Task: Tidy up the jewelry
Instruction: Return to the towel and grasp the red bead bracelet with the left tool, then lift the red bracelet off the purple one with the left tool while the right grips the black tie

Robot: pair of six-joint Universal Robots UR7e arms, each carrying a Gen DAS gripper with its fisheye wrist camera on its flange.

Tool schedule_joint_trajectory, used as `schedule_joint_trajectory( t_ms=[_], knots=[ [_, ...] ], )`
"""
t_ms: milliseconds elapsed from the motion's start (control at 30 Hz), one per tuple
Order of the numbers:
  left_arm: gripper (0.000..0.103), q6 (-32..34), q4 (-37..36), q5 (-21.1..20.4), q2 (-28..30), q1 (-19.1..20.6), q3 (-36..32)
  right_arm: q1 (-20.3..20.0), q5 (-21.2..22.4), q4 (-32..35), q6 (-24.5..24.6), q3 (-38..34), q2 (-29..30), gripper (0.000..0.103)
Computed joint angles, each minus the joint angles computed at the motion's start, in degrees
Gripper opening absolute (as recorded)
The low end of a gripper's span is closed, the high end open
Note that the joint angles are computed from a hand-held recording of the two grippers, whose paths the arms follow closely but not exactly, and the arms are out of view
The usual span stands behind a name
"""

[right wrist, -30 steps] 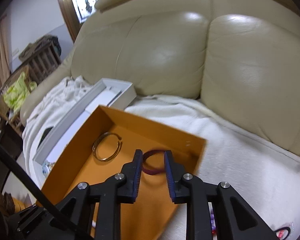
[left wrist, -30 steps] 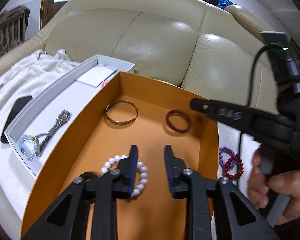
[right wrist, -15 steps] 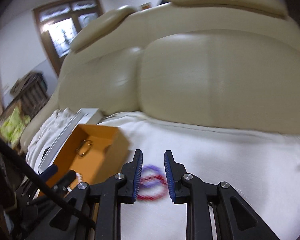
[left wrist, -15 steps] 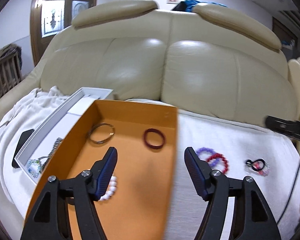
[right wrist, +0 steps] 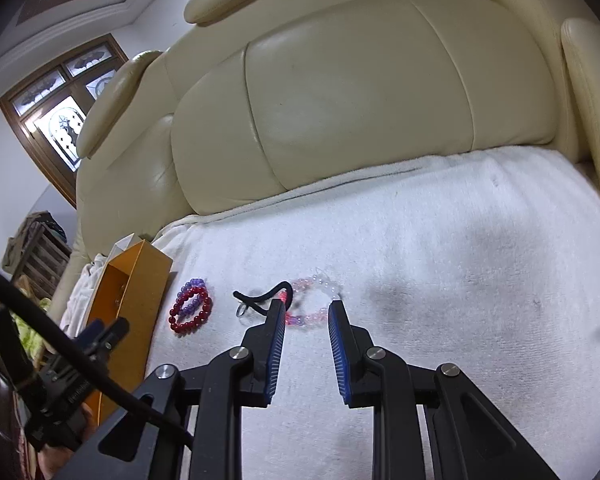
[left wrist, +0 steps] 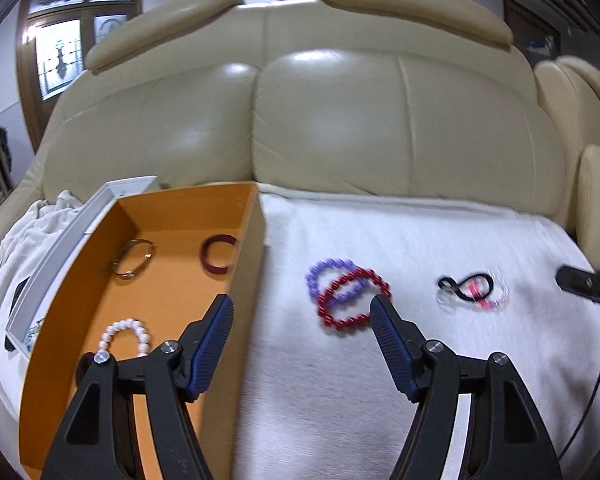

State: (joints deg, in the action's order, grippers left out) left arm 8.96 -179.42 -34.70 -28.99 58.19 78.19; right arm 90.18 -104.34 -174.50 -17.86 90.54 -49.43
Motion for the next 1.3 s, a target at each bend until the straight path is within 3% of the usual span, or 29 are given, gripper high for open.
schedule_joint_trajectory(
  t_ms=[233,400,533,800,833,867,967,1000,1100,1300],
  knots=[
    [0.071,-3.42,6.49,-1.15,-0.31,0.77,-0.63,-1.49,1.72,4.94,1.09,-3.36,2.33,0.025],
    [0.071,-2.28,6.25,-1.64,-0.71,1.19,0.08,-1.05,1.83,6.99,1.02,-6.45,4.97,0.025],
    [0.071,-3.78,8.18,-5.26,-1.49,1.80,0.03,-0.98,1.36,8.95,3.43,-9.01,6.79,0.025],
    [0.071,-2.46,11.08,-6.20,2.03,2.73,-6.29,-0.77,0.89,8.99,5.13,-11.22,9.28,0.024],
    [0.071,-2.40,11.58,-6.55,2.42,2.93,-6.97,-0.60,0.42,8.44,4.94,-11.35,9.57,0.018],
    [0.066,-1.97,11.71,-6.88,2.74,3.10,-7.51,-0.37,-0.34,7.95,4.47,-11.51,9.90,0.014],
    [0.020,-0.96,13.86,-7.50,3.52,3.55,-8.94,0.01,-1.30,6.27,2.94,-11.43,10.31,0.007],
    [0.013,-1.39,14.95,-8.34,3.43,3.78,-9.04,0.02,-1.23,5.65,2.56,-11.10,10.10,0.007],
    [0.007,-2.30,16.32,-10.78,2.97,4.25,-8.60,-0.26,-0.28,4.80,2.40,-9.80,8.80,0.007],
    [0.006,-3.92,15.60,-14.55,0.65,4.53,-5.48,-0.91,2.14,3.56,1.65,-6.29,5.20,0.007]
  ],
)
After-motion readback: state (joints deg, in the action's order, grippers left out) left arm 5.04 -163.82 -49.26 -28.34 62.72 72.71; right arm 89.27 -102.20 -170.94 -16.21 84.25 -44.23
